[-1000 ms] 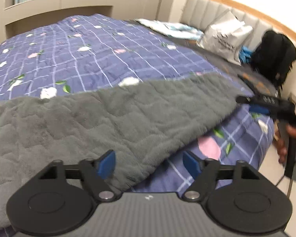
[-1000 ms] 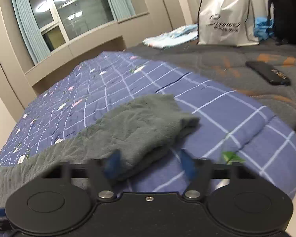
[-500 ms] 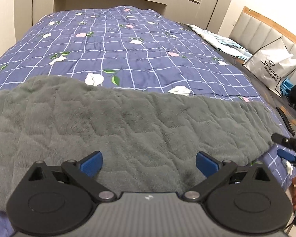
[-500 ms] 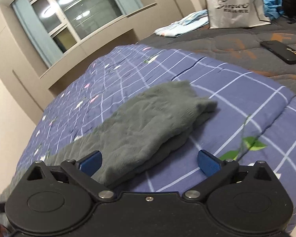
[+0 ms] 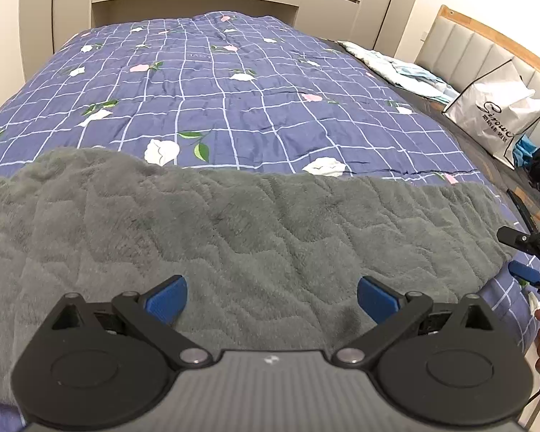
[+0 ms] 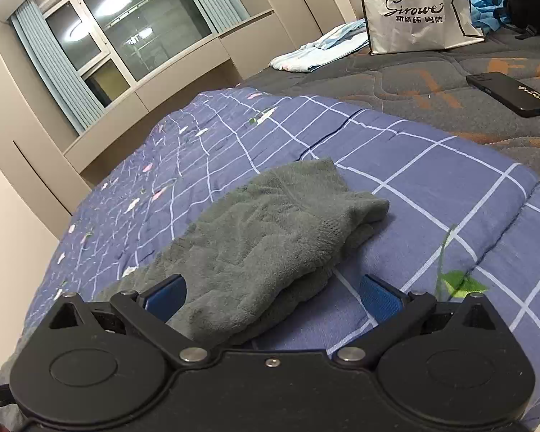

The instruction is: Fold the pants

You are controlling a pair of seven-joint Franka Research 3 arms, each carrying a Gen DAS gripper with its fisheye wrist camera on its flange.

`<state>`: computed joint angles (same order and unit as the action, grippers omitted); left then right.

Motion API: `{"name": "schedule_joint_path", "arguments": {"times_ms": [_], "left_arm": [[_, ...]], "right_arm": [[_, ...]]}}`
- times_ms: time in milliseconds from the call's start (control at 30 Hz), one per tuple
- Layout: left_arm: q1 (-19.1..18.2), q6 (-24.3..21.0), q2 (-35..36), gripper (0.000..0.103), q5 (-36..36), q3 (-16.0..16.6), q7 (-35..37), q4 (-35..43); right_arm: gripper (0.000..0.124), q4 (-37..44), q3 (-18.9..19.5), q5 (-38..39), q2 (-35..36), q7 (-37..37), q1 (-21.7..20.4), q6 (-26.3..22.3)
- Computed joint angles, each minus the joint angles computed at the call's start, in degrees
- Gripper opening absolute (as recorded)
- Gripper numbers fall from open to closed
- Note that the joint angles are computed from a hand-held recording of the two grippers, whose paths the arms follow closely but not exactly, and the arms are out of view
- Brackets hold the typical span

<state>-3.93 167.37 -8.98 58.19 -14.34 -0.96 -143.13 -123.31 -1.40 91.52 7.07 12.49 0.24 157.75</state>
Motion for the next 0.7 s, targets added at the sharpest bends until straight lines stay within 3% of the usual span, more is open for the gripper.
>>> {"name": "schedule_joint_path", "arguments": {"times_ms": [400, 700], "left_arm": [[-1.1, -1.5, 2.0, 0.103, -2.3, 0.8, 4.0, 0.6], [-1.4, -1.5, 2.1, 0.103, -2.4, 1.1, 4.6, 0.5]], "right_arm": [[0.103, 2.5, 0.7, 3.2, 2.3, -0.9, 0.8, 2.9], [0.103, 3.5, 2.2, -0.6, 3.7, -0.2, 2.8, 9.8]]}}
